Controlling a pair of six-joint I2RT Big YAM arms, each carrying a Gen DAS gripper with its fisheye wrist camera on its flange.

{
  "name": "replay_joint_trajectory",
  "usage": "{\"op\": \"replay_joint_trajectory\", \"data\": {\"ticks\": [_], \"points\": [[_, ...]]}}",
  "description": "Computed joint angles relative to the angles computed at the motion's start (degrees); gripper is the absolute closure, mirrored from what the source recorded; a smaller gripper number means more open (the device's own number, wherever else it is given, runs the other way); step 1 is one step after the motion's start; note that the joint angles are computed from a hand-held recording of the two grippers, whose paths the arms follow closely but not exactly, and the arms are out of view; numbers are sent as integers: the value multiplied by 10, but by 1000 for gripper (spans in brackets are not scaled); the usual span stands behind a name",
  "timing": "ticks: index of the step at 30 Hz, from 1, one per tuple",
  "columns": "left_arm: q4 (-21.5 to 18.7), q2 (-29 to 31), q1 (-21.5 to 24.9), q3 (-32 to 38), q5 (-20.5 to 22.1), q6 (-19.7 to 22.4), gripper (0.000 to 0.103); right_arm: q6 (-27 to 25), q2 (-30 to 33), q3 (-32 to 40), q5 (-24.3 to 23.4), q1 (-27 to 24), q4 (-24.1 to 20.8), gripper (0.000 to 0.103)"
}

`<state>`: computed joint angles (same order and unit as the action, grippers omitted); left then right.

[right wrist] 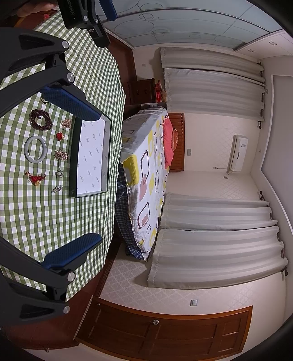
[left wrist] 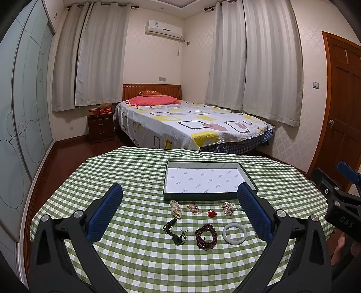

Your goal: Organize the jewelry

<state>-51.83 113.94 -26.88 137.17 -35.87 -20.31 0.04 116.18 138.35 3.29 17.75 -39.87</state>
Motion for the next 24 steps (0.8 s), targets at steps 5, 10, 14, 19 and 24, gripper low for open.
{"op": "replay_joint_trajectory", "data": {"ticks": [5,10,14,19,24], "points": [[0,0,0,0,1,0,4,0,-2,-4,0,0,3,6],[3,-6,1,-12,2,-2,4,0,-4,-8,0,1,5,6],[8,-9,1,-18,0,-1,4,-1,-4,-9,0,1,6,6],[8,-9,1,-19,0,-1,4,-2,-3,-6,1,1,5,6],[7,-8,1,-17,0,-1,4,-2,-3,-7,1,1,5,6]]}}
